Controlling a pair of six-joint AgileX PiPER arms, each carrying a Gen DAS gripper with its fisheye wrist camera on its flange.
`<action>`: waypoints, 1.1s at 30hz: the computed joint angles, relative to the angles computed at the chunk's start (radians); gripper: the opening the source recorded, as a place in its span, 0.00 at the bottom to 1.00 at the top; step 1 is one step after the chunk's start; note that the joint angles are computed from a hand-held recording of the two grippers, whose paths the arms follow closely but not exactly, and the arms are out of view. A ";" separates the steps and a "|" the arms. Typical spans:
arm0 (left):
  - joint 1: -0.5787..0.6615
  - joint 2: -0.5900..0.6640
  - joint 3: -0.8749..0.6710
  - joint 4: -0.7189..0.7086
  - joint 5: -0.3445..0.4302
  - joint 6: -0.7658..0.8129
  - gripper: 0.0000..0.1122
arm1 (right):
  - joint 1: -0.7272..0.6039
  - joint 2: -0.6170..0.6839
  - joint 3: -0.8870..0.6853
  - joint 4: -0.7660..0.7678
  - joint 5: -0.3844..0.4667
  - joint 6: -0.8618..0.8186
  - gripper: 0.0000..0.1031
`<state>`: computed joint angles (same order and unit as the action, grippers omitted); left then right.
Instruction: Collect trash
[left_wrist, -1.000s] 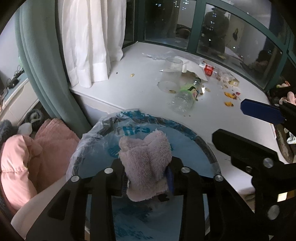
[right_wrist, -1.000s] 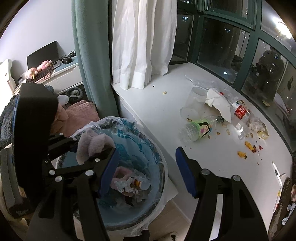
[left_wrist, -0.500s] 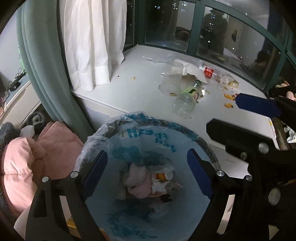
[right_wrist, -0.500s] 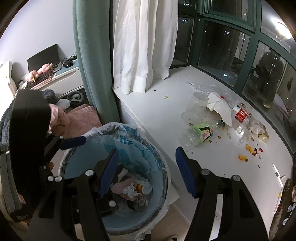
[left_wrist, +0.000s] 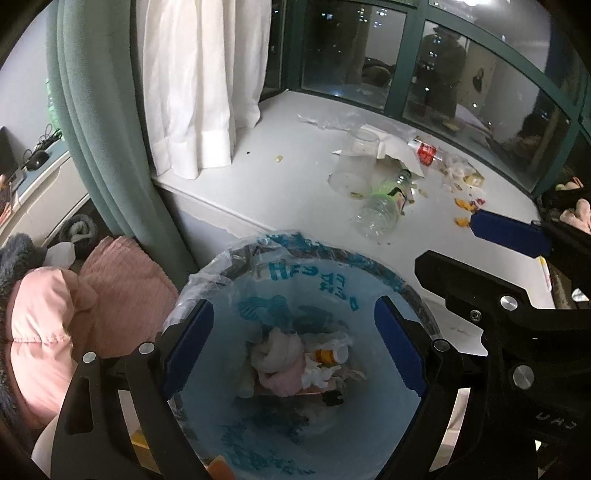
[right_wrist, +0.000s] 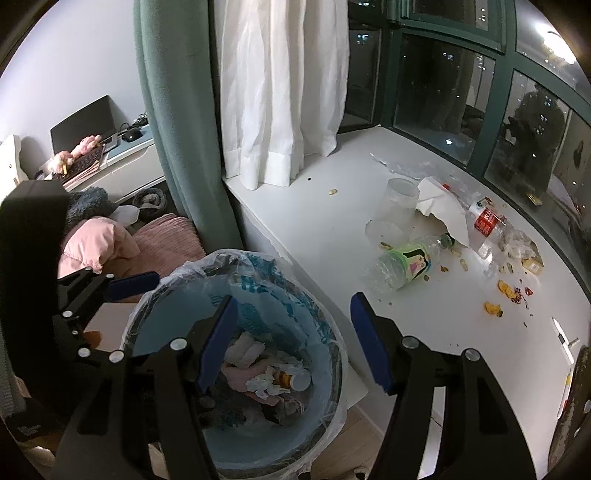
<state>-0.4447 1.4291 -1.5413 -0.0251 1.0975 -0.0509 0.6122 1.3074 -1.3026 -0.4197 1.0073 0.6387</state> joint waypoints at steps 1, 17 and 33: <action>-0.002 0.003 -0.005 0.005 0.002 -0.004 0.76 | -0.005 -0.004 0.004 0.004 -0.002 0.000 0.67; -0.049 -0.009 -0.027 0.065 0.004 -0.054 0.76 | -0.034 -0.075 0.066 -0.030 -0.039 0.047 0.86; -0.040 -0.028 -0.048 0.081 0.005 -0.104 0.82 | -0.057 -0.101 0.075 -0.018 -0.083 0.038 0.86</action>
